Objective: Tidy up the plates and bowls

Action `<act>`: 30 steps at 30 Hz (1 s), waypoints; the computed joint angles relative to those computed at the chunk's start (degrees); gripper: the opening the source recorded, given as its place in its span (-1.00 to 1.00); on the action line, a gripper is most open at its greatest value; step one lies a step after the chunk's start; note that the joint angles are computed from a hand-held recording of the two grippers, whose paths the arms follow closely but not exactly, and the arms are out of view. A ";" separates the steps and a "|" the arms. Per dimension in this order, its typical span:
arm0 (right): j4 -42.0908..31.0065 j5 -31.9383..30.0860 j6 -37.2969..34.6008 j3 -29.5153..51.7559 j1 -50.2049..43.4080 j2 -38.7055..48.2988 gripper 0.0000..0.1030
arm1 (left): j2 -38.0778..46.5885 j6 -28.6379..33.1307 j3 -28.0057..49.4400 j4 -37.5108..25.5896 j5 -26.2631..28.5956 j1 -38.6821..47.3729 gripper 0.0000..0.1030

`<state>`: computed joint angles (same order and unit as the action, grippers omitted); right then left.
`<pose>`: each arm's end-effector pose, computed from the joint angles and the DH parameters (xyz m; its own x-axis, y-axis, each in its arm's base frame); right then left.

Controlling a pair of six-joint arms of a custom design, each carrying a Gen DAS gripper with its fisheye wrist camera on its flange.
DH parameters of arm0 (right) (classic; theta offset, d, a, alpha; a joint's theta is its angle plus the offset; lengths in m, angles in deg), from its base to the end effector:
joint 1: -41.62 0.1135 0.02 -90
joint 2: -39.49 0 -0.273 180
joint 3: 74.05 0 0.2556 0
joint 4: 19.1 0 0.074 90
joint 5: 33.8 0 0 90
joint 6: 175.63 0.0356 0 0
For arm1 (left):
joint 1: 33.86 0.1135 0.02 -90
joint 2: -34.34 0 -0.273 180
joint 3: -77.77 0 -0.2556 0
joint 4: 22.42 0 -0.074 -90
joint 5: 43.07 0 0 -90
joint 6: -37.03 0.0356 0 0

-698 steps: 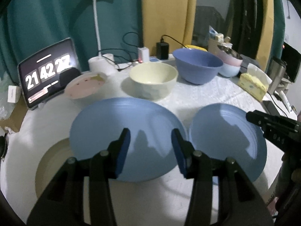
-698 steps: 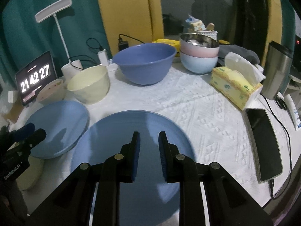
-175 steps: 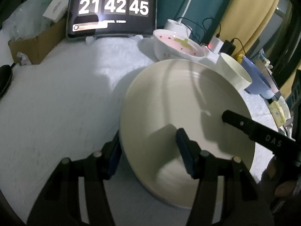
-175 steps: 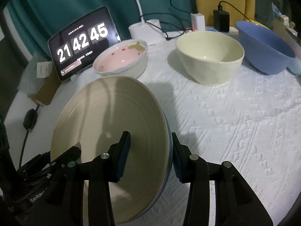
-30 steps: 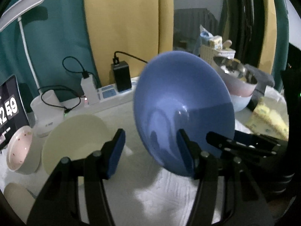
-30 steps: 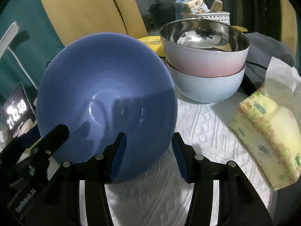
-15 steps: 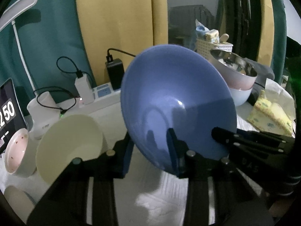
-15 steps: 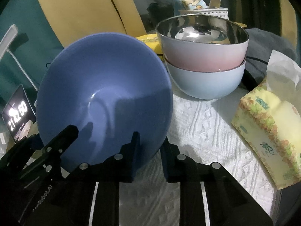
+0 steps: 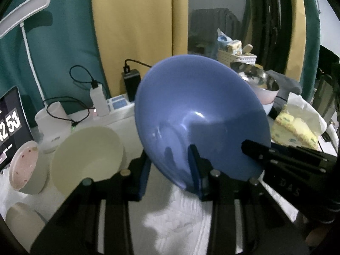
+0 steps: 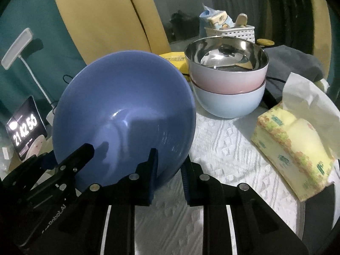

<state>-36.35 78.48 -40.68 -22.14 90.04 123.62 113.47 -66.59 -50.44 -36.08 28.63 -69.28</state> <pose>0.1945 0.1989 0.1675 -0.7305 0.1617 -0.6635 -0.0178 0.9667 0.2552 0.2322 -0.1514 0.1935 -0.6037 0.1550 -0.7820 0.2212 0.9750 0.0225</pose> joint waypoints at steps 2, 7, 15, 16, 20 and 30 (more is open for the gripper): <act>-1.19 1.10 0.84 -0.24 1.24 -1.20 -0.56 | -1.54 -0.35 -0.66 -0.75 0.13 -0.26 -0.31; -4.19 3.34 2.94 -0.29 3.95 -3.69 -0.56 | -5.24 -1.14 -1.95 -3.07 0.45 -0.87 -0.31; -9.36 7.78 6.97 0.39 9.57 -6.87 -0.56 | -12.06 -2.37 -4.44 -7.23 -0.41 -2.47 -0.31; -10.06 8.39 7.80 0.60 10.50 -6.97 -0.56 | -12.80 -2.61 -4.69 -7.80 -0.38 -2.60 -0.31; -12.88 10.42 10.78 1.39 13.70 -7.57 -0.56 | -16.32 -3.76 -6.06 -10.48 -0.45 -3.26 -0.31; -19.19 14.85 18.65 3.45 21.49 -7.07 -0.56 | -24.02 -5.59 -9.68 -15.34 -1.34 -5.02 -0.31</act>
<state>-55.53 93.33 -22.03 -18.69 111.53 116.55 89.45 -72.18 -60.12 -51.41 27.29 -74.31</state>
